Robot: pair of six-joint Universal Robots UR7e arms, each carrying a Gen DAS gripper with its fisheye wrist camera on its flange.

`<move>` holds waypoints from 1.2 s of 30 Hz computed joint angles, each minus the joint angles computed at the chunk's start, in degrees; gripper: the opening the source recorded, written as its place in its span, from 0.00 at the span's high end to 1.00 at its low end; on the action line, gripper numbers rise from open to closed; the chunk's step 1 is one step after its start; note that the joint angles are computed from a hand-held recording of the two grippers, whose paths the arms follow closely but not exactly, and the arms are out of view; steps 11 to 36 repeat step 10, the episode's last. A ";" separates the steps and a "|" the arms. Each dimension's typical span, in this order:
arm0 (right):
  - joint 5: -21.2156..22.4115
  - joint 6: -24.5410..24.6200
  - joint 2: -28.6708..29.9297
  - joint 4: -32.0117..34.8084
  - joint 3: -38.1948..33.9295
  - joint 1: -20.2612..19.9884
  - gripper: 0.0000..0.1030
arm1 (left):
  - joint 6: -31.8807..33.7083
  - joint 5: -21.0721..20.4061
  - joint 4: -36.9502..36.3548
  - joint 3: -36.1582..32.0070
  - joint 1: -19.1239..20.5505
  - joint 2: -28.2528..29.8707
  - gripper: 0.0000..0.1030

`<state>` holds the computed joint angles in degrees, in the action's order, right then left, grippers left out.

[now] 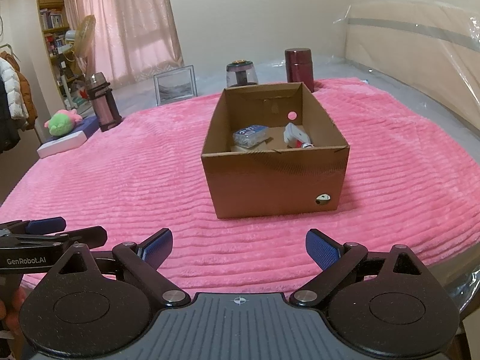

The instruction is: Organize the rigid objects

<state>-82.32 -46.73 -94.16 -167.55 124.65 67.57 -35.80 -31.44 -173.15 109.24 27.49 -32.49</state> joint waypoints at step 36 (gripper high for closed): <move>-0.44 0.36 0.36 0.16 -0.10 0.18 0.10 | 1.11 -0.88 -2.36 0.14 0.23 0.49 0.02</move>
